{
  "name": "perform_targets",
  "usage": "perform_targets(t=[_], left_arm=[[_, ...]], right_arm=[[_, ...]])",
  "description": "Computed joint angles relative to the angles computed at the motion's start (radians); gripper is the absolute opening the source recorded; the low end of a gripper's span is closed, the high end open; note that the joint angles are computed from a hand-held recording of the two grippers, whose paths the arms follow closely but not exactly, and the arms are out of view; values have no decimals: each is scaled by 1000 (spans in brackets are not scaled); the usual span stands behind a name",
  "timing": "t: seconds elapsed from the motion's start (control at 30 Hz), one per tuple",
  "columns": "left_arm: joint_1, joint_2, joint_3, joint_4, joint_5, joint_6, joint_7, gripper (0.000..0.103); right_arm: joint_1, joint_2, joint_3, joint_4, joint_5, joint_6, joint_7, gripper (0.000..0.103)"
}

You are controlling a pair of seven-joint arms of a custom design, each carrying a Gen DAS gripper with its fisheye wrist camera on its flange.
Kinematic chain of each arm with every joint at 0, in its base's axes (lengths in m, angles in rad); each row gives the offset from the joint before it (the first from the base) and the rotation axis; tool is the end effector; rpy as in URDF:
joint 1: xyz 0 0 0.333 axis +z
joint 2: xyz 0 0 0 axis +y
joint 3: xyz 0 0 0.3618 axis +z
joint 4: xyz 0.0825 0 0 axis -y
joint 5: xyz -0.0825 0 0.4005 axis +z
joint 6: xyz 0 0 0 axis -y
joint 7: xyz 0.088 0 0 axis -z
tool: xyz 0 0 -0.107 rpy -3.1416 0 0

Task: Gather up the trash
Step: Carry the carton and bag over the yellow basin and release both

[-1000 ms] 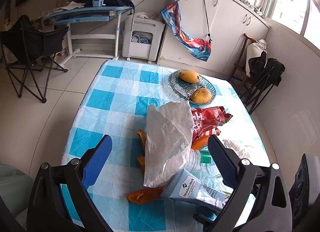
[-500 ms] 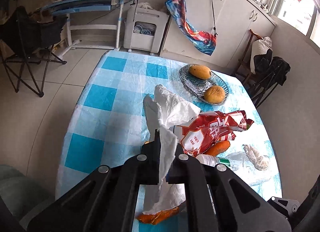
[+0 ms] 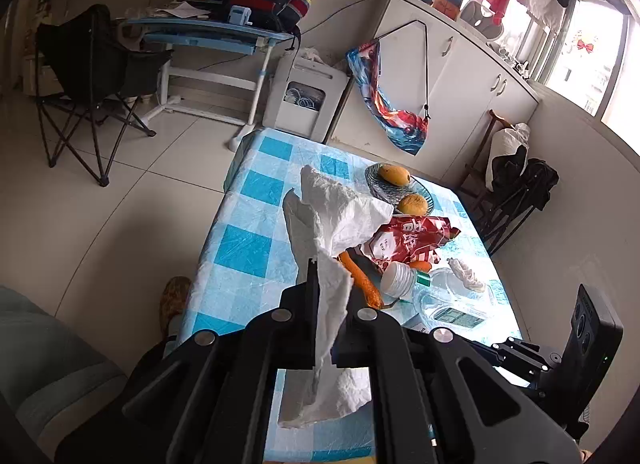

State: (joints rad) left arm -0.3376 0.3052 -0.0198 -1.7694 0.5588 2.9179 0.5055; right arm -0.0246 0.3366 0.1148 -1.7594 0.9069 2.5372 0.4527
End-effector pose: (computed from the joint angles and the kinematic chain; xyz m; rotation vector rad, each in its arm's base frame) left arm 0.6560 -0.2782 0.5187 -1.9811 1.5880 -1.0691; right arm 0.7067 0.0455 0.4558 -2.0474 1.1638 -0.2437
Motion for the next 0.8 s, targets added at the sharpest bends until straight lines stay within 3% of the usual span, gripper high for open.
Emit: perform_targets(t=[0.03,0.07,0.23,0.3,0.5,0.63,0.8], left_arm=[[-2,-11,2,-19,4,6,-6,4],[-2,-20,3,-36,6,12,-12,4],[11,-48,0,-99,5,43,-29,4],[14,-55,4,-119,7,57,-43,4],[5,-76,32,-156,58,92,-100,4],[-26,-102,66,-172,174,101,-193,4],[-23,-140,39,-187,314,79,-282,4]], right_arm=[[14,5,-15,-1,-44,8,33,64],[23,11,-24,2,-91,-5,56,66],[54,24,-37,-25,-266,5,120,66],[50,37,-30,-17,-292,-8,140,60],[8,23,15,-23,-203,6,79,60],[-11,-21,35,-67,-80,10,6,60],[3,-98,15,-147,31,-23,-73,60]])
